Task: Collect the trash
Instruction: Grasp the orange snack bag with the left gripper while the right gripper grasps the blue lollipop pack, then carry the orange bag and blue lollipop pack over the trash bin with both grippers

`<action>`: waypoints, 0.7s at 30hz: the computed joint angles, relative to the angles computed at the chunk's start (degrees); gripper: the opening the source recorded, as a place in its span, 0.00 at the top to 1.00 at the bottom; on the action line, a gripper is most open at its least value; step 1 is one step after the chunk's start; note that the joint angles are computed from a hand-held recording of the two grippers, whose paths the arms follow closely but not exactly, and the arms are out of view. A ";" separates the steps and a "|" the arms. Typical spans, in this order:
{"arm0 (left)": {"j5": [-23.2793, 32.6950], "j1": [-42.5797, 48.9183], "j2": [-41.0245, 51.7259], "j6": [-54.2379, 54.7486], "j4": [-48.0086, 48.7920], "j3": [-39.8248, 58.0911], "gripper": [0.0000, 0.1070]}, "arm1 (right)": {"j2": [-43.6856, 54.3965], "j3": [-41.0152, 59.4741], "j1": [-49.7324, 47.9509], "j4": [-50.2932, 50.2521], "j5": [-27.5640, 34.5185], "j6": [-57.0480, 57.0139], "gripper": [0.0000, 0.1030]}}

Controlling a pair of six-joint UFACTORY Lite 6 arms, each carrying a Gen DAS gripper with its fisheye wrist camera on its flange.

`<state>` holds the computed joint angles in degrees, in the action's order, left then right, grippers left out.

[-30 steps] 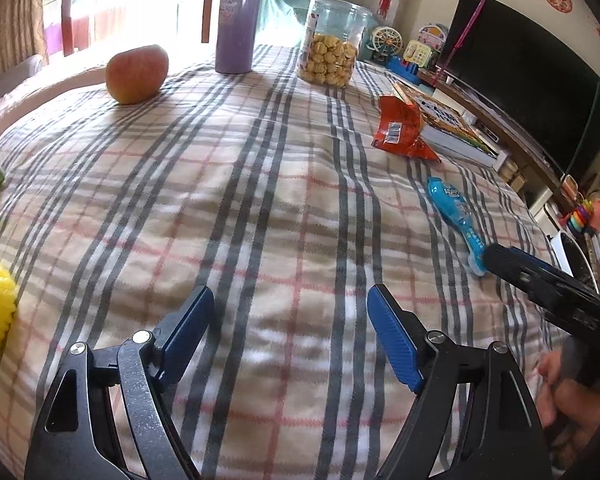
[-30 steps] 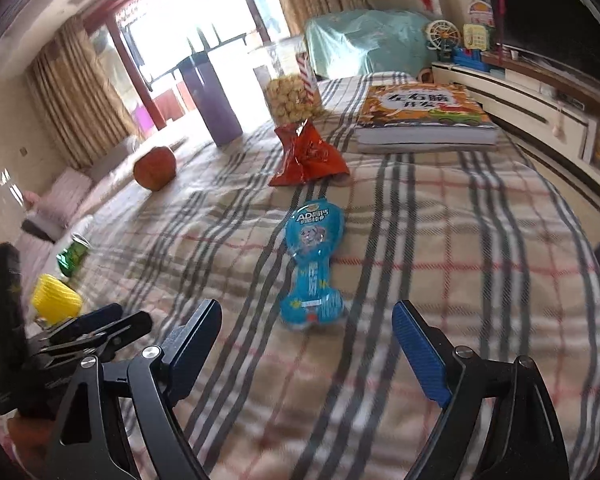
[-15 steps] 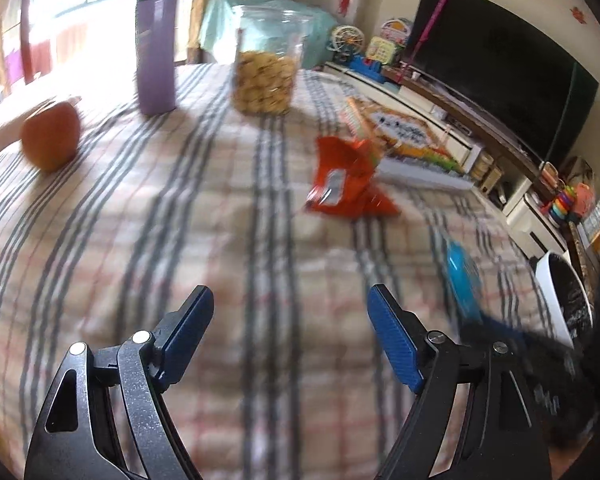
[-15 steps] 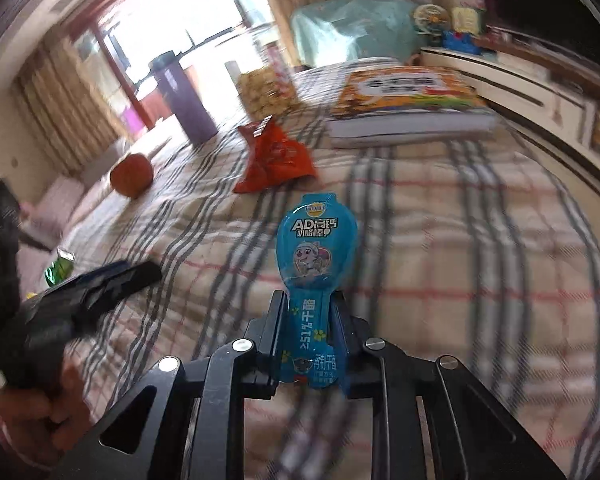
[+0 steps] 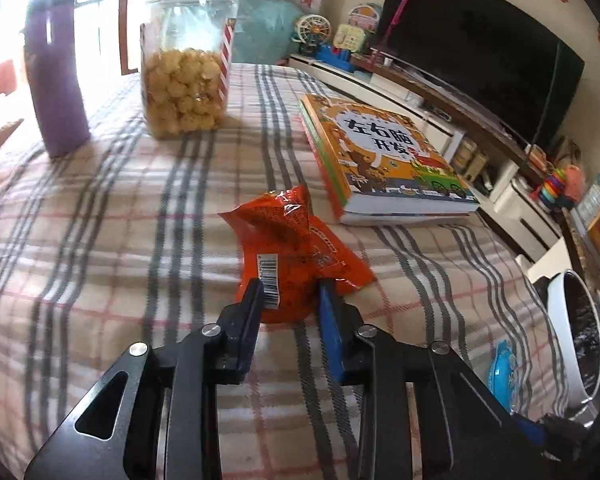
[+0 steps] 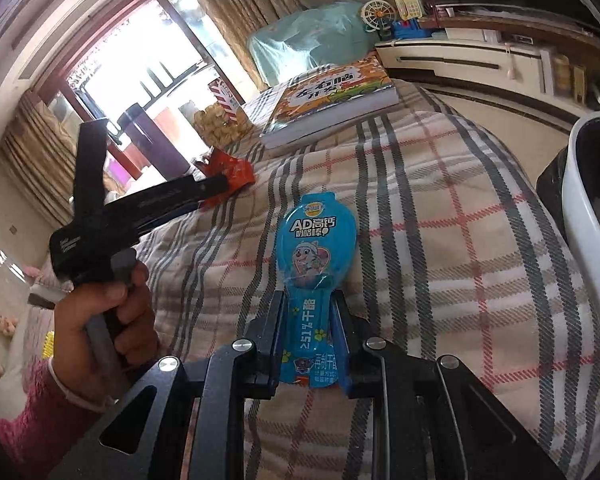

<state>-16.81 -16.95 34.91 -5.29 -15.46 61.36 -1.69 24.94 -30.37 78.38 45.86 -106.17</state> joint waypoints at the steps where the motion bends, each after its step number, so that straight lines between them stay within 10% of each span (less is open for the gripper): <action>1: -0.65 0.30 -0.51 -3.69 4.28 -0.68 0.83 | -0.25 -0.19 -0.01 -0.07 0.09 0.21 0.79; 10: -3.65 -1.09 -18.51 -21.06 21.92 -20.52 0.89 | 0.08 0.15 0.70 0.52 -0.57 -0.01 0.77; 21: -5.67 -13.10 -39.76 -18.21 10.64 -48.00 0.90 | -8.45 -3.45 3.43 -1.03 -5.18 1.29 0.50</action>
